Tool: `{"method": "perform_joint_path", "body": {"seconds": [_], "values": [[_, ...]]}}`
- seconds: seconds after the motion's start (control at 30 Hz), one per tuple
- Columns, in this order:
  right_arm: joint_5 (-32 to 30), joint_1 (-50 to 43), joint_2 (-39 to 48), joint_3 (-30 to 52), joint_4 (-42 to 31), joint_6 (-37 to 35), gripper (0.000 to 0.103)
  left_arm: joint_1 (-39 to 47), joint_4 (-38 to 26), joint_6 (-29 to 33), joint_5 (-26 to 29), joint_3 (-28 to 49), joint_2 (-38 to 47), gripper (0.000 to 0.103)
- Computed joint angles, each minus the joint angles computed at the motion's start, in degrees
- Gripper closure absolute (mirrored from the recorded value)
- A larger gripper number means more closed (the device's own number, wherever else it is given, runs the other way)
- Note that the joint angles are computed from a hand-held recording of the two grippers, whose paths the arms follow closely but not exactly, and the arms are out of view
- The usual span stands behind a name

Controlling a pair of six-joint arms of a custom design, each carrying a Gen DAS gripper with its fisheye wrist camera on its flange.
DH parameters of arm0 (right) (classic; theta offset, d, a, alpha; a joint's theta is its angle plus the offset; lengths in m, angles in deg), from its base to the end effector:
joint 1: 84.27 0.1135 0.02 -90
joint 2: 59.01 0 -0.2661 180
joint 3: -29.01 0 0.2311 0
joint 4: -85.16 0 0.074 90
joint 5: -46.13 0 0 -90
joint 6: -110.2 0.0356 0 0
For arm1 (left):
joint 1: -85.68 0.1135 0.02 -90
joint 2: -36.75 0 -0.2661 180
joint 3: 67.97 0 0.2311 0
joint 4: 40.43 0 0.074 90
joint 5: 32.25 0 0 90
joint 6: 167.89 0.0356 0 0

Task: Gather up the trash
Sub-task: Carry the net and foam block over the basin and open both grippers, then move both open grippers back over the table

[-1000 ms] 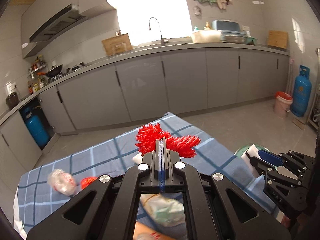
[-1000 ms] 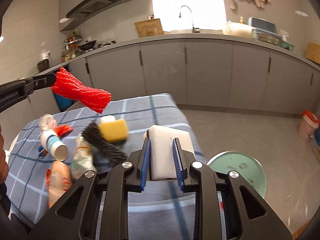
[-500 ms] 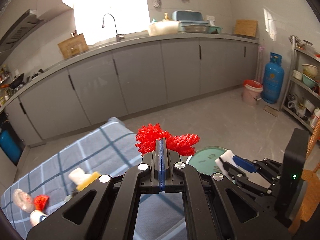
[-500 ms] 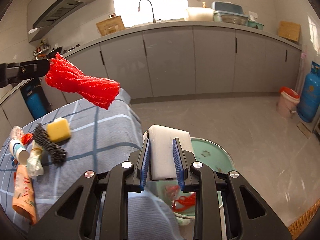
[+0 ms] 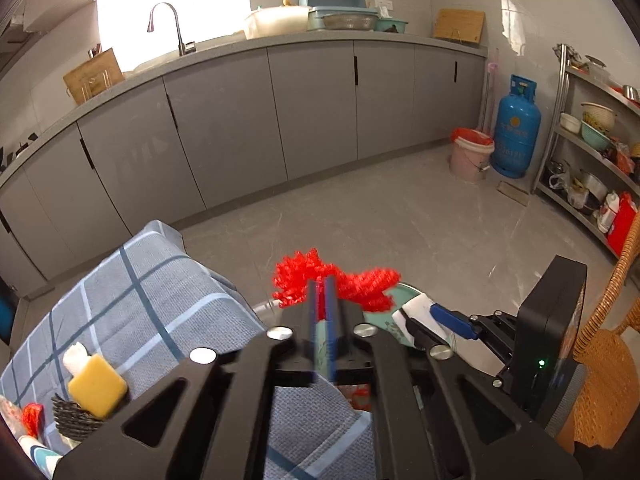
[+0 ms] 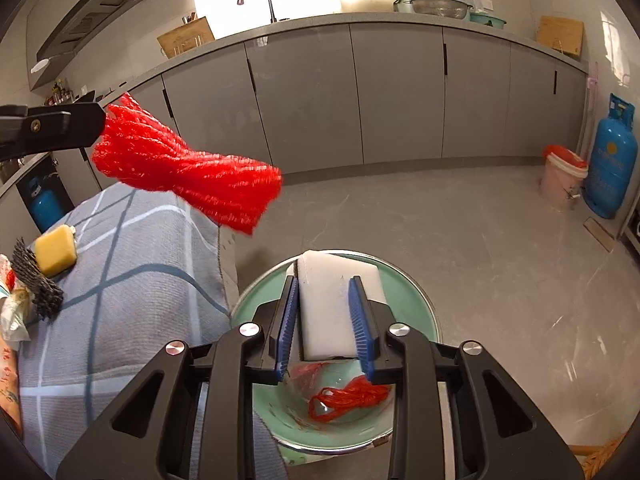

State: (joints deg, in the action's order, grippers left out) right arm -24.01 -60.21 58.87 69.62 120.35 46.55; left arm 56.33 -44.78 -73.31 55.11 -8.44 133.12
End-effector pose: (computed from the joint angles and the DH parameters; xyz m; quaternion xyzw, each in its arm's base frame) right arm 0.2562 0.1011 0.0513 0.0880 0.8986 0.0278 0.4290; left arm 0.2770 -0.1539 0.1672 0.2565 0.8736 -0.0681 0.4080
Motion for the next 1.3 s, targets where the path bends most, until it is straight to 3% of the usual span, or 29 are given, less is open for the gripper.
{"method": "perform_joint_path", "body": {"seconds": [0.03, 0.07, 0.23, 0.5, 0.8, 1.0, 1.3], "values": [[-0.6, -0.9, 1.8, 0.7, -0.3, 0.3, 0.060, 0.1, 0.4, -0.1, -0.6, 0.2, 0.9, 0.058], [-1.0, -1.4, 2.4, 0.6, -0.1, 0.6, 0.057, 0.4, 0.8, -0.1, -1.1, 0.3, 1.1, 0.047], [-0.2, -1.5, 2.6, -1.1, 0.4, 2.7, 0.056, 2.6, 0.8, 0.7, -2.1, -1.0, -0.7, 0.046], [4.1, 3.3, -4.9, -3.7, -6.1, 6.4, 0.044, 5.5, 0.1, 2.4, -4.4, -6.5, -9.1, 0.023], [11.1, 13.6, -15.9, -1.3, -19.4, 10.3, 0.040, 12.5, -2.0, 5.4, -2.8, -12.1, -19.8, 0.021], [13.6, 20.5, -17.4, 4.8, -26.5, 11.1, 0.038, 21.5, -4.9, 8.1, 1.1, -15.7, -27.0, 0.017], [15.0, 32.1, -13.7, 17.5, -35.5, 11.7, 0.034, 48.1, -8.2, 18.5, 14.2, -20.2, -35.8, 0.012]]}}
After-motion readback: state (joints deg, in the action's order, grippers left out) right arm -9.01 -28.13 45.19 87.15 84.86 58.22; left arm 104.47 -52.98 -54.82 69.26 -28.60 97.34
